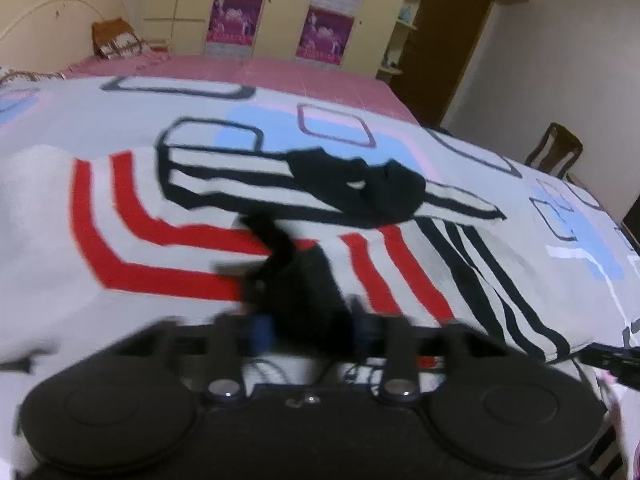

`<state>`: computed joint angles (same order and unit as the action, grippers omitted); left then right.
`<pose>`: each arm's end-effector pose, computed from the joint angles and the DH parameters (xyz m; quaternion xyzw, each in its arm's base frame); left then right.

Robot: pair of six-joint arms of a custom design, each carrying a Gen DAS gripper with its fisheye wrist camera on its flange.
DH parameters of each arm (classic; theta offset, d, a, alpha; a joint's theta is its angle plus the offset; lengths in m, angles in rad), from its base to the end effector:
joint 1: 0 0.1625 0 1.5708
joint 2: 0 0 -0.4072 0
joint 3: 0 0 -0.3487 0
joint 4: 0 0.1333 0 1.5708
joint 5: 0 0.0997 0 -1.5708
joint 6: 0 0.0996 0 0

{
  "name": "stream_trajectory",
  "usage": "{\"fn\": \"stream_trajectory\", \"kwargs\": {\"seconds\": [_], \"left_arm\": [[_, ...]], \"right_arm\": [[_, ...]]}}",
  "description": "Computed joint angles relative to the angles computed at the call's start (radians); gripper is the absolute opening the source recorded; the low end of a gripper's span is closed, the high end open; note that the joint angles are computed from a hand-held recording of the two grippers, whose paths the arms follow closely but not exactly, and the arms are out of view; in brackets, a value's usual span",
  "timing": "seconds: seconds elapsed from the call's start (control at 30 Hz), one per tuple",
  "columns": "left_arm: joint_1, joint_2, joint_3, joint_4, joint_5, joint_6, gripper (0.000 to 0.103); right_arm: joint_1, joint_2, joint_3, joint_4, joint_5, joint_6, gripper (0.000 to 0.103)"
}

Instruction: Fold small clothes

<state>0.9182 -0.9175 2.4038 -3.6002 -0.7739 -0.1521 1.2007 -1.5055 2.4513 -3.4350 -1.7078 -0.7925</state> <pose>-0.0793 -0.4406 0.1303 0.1191 0.8860 -0.3738 0.2471 -0.0221 -0.3878 0.3054 0.1578 -0.8808 0.3359 0.2941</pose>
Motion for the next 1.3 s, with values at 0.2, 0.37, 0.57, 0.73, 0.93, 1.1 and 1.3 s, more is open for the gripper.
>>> {"fn": "stream_trajectory", "kwargs": {"seconds": [0.2,0.37,0.57,0.73,0.93,1.1,1.3], "left_arm": [[0.045,-0.04,-0.013,0.015,-0.027,0.023,0.062],[0.08,-0.036,-0.089,0.128,-0.021,0.005,0.045],[0.097,-0.021,-0.09,0.09,-0.059,0.029,0.005],[0.059,0.05,-0.031,-0.18,-0.004,0.098,0.004],[0.072,0.05,-0.027,-0.144,0.008,0.049,0.006],[-0.02,0.046,-0.004,-0.242,0.15,0.088,0.039],[0.0,0.166,-0.219,-0.052,-0.126,0.196,0.04]], "right_arm": [[-0.009,-0.05,-0.03,0.038,0.106,0.079,0.043],[0.034,0.102,-0.224,0.086,0.098,0.209,0.043],[0.014,0.236,-0.466,0.282,0.113,0.318,0.043],[-0.005,0.239,-0.522,0.413,0.19,0.263,0.007],[0.021,0.267,-0.49,0.308,0.082,0.178,0.008],[0.029,0.211,-0.392,0.135,0.114,0.141,0.046],[0.081,0.224,-0.379,0.297,0.133,-0.023,0.04]]}}
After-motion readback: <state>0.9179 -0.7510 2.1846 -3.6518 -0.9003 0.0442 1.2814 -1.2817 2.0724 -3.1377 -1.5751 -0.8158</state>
